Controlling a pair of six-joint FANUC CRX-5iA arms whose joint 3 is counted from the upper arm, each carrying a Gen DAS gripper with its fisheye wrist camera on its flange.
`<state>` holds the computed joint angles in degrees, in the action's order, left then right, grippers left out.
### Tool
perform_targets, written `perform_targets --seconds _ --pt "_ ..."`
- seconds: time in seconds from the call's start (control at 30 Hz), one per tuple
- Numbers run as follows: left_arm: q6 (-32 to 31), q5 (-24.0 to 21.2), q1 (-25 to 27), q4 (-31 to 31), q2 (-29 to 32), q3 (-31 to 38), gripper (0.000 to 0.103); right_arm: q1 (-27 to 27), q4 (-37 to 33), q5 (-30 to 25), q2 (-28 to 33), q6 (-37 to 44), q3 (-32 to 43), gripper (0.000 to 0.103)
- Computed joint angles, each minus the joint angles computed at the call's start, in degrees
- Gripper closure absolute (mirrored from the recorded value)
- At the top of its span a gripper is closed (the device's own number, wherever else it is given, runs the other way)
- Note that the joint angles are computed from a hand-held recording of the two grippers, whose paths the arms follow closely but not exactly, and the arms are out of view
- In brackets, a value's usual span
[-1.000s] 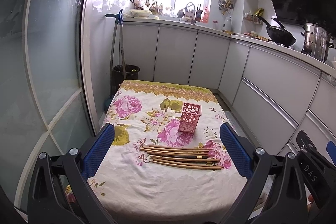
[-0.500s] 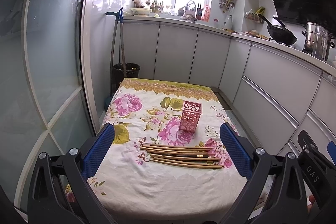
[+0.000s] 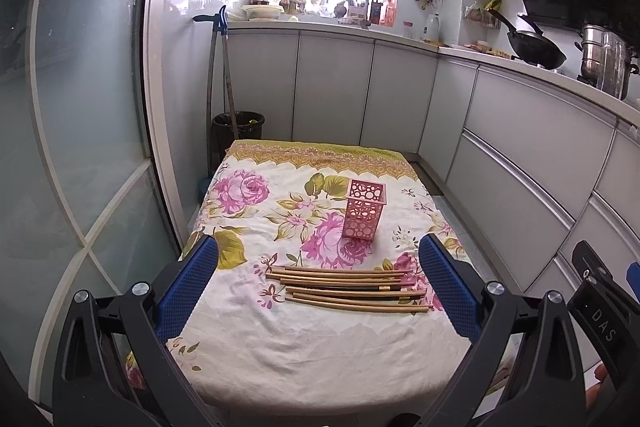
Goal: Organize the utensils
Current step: 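Lower the left tool onto the chopsticks and close it on one chopstick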
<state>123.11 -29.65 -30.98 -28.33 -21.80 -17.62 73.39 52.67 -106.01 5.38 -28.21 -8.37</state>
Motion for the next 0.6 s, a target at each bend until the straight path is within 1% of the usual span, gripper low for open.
perform_targets --seconds 0.07,0.13,0.17,0.23,0.27,0.37,0.4,0.43,0.47,0.5,0.53,0.6 --pt "-1.5 -0.4 -0.1 0.4 1.9 1.1 0.007 -0.8 -0.9 1.6 -0.8 -0.6 -1.0 0.006" --pt "-5.9 -0.7 0.3 2.5 4.2 2.4 0.007 -2.0 -2.3 4.6 -2.4 -1.8 -2.6 0.006" --pt "-11.7 0.2 1.6 6.7 5.3 2.2 0.007 -2.7 -3.4 6.6 -3.6 -2.8 -3.8 0.006" --pt "-26.7 3.1 4.2 18.7 8.4 1.1 0.007 -4.1 -5.2 11.1 -6.6 -6.1 -6.8 0.006" --pt "-34.2 2.9 4.4 23.7 11.0 1.9 0.007 -4.7 -5.9 13.2 -8.2 -8.2 -8.6 0.006" --pt "-56.7 -3.2 3.5 35.8 20.1 6.8 0.007 -7.2 -8.0 19.7 -13.0 -14.6 -14.2 0.006" --pt "-64.2 -6.1 3.3 38.6 23.2 8.8 0.007 -8.1 -8.6 22.3 -14.7 -16.5 -16.2 0.006" --pt "-68.8 -9.5 2.7 39.3 26.4 11.6 0.007 -9.1 -9.2 24.8 -16.1 -18.0 -18.0 0.006" --pt "-72.2 -15.8 2.4 38.9 29.8 15.3 0.007 -10.2 -9.7 27.2 -17.2 -18.9 -19.4 0.006" --pt "-74.7 -21.5 1.9 38.0 33.7 19.6 0.007 -11.1 -10.2 29.1 -18.0 -19.7 -20.6 0.006" --pt "-76.4 -28.8 1.8 37.3 37.3 23.9 0.007 -12.0 -10.7 30.7 -18.4 -19.9 -21.5 0.006" --pt "-77.7 -40.9 0.6 35.0 46.1 35.0 0.007 -13.7 -11.6 33.4 -19.0 -19.6 -22.8 0.006"
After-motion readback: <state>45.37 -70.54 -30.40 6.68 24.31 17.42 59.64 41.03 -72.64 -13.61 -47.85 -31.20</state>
